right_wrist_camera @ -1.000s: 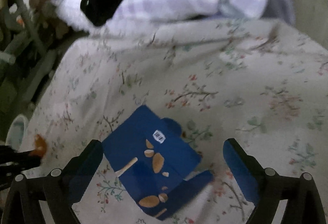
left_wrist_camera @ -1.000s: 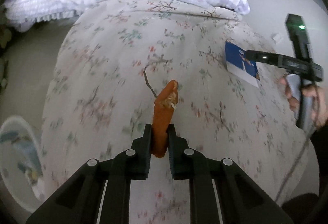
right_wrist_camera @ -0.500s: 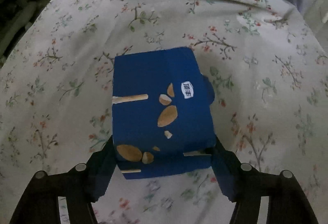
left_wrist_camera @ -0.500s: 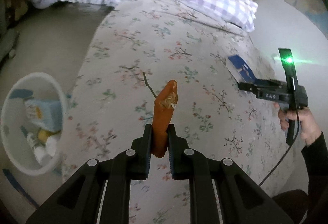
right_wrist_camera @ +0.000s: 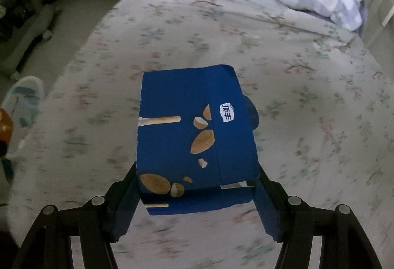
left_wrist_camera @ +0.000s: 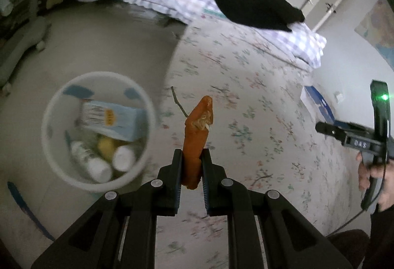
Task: Collect trash
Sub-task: 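Drop the orange peel with the left tool while the right tool drops the blue box into the wastebasket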
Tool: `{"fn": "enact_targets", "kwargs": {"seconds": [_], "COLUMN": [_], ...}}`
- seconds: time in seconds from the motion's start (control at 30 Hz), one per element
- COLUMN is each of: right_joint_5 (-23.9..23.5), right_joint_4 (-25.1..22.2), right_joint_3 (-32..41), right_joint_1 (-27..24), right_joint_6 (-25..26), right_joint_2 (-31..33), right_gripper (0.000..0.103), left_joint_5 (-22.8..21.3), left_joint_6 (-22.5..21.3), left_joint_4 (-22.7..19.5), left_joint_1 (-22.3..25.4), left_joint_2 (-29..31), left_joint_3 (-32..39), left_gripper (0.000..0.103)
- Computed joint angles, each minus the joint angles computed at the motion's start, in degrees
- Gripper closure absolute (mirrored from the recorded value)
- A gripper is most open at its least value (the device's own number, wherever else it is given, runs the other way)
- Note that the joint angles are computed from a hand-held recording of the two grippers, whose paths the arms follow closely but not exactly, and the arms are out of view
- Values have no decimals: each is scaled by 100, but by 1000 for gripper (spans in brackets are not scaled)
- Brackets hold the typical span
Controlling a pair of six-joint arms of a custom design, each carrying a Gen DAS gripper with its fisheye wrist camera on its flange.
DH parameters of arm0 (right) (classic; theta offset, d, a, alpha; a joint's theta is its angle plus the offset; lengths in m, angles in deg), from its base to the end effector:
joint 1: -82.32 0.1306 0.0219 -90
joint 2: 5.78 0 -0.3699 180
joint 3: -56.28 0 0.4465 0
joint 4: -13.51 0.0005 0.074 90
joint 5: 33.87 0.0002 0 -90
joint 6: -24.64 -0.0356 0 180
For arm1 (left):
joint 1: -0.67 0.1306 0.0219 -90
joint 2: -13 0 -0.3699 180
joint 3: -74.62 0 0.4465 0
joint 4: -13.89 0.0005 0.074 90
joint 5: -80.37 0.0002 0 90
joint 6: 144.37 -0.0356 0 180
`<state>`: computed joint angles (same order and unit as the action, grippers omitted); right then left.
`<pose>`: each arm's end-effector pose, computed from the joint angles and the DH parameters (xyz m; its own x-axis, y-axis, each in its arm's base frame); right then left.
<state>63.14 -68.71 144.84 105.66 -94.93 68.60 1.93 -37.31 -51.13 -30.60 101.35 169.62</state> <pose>0.3654 0.1524 0.4947 -0.9140 0.1391 -0.3811 0.1147 0.9897 0.0861 0.4334 -0.2721 0.4592 -0.8713 0.1929 -0.4513 0.3585 0.8781 -0.3170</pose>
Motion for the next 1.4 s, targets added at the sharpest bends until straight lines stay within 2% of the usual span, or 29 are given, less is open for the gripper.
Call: {"fn": "enact_targets", "kwargs": {"seconds": [0.27,0.47,0.6,0.63,0.67,0.7,0.73,0.77,0.9,1.07,1.33,1.4], "right_joint_5": [42,157,97,91,59,26,0,-23,-71,-183,-616,-867], "right_joint_4": [238,501,614,623,662,710,746,782,819,871,1171,1209], "right_joint_3": [533,1079,1388,1467,1546,1583,1630,1690,1901,2136,2475,2604], "right_joint_1": [737,1068,1221,1258,1289,1306,1324,1347,1447,1515,1663,1680], "right_joint_6": [-588,-579,-534,-524,-512,-506,-501,-495,-547,-551,-516,-458], "right_joint_2": [562,1108,1468,1562,1667,1733,1796,1882,2156,2448,2939,3093], "right_gripper": [32,32,31,31,31,31,31,31,31,31,30,24], "left_joint_5": [135,135,106,151,183,98,-28,-100,-401,-923,-955,-941], "left_joint_6": [-1,-121,-110,-127,-159,-131,-91,-81,-6,-46,-91,-61], "left_joint_4": [-65,-179,-105,-73,-109,-191,-226,-214,-369,-507,-578,-569], "left_joint_1": [590,917,1050,1073,1097,1105,1108,1119,1223,1340,1512,1525], "left_joint_2": [-297,-202,-83,-47,23,97,135,148,172,44,-132,-168], "left_joint_3": [-274,-285,-248,-223,-159,-84,-45,-31,44,-70,-193,-221], "left_gripper": [88,88,86,81,62,47,25,21,20,15,15,15]}}
